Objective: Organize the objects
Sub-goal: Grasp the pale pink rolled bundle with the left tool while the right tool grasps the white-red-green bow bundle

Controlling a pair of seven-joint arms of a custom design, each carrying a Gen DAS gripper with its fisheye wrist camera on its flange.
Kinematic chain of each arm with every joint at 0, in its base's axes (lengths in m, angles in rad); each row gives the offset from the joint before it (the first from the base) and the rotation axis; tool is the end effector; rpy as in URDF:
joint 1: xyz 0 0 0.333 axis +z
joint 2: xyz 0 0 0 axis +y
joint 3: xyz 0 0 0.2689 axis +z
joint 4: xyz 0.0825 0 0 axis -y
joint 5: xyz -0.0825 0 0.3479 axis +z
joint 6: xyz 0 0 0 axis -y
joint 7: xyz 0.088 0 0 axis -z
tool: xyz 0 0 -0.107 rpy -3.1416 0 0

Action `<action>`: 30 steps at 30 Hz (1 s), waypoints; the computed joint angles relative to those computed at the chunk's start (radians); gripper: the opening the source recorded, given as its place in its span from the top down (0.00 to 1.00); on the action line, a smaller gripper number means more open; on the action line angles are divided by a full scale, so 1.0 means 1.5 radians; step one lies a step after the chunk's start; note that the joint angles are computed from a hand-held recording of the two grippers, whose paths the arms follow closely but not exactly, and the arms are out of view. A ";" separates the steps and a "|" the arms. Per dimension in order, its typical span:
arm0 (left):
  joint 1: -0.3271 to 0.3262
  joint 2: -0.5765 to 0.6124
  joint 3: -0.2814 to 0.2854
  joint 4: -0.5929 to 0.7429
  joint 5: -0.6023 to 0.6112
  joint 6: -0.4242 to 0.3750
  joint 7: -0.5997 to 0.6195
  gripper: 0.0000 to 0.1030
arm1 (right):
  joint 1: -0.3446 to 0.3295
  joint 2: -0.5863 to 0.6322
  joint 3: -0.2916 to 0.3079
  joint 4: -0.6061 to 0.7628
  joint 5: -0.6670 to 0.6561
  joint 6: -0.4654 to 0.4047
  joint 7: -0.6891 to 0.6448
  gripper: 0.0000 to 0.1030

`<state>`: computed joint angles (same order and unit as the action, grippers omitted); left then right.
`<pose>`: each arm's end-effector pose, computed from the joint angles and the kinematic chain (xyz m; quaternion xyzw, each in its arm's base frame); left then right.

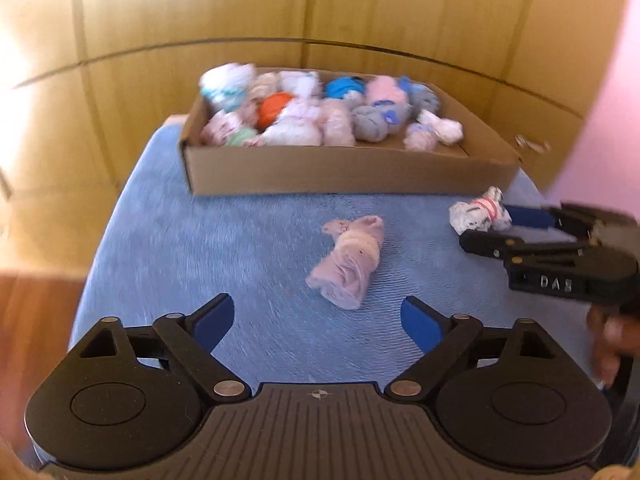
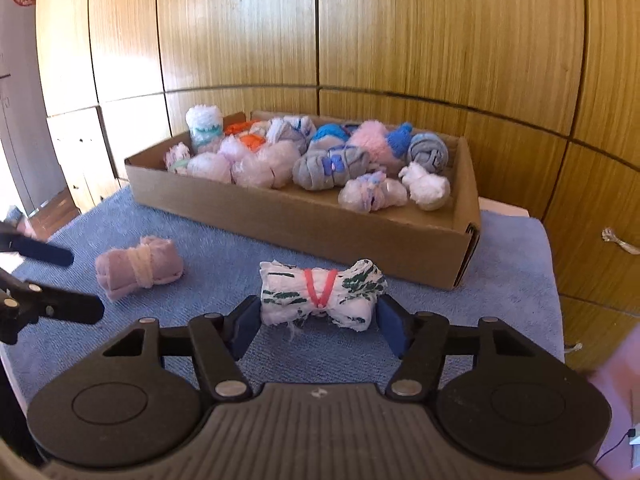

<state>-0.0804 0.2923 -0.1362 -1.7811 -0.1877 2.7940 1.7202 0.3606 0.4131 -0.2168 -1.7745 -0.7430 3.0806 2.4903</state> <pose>0.6258 -0.1205 0.4496 -0.5932 0.7203 -0.3098 0.1825 0.6225 0.1630 0.3967 -0.6348 0.6307 -0.3025 0.3284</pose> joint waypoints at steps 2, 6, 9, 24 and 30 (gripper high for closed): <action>-0.019 -0.003 0.015 -0.007 0.024 0.017 -0.045 0.07 | 0.008 -0.005 -0.014 -0.008 -0.015 0.017 0.010 0.43; -0.080 0.019 0.083 0.007 0.155 0.059 -0.179 0.06 | 0.048 -0.020 -0.074 -0.030 -0.076 0.043 0.075 0.43; -0.122 0.034 0.136 0.030 0.235 0.042 -0.317 0.09 | 0.068 -0.028 -0.108 -0.045 -0.120 0.064 0.133 0.43; -0.261 0.121 0.205 0.201 0.563 -0.153 -0.867 0.03 | 0.180 0.003 -0.276 -0.078 -0.088 0.216 0.167 0.42; -0.208 0.154 0.152 0.234 0.549 -0.163 -0.887 0.28 | 0.172 0.002 -0.265 -0.093 -0.038 0.232 0.123 0.42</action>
<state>-0.3928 0.5238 0.0921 -1.4308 0.6357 2.5498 0.3899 0.6187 0.4154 -0.6147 -1.9145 -0.8005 3.4285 2.6744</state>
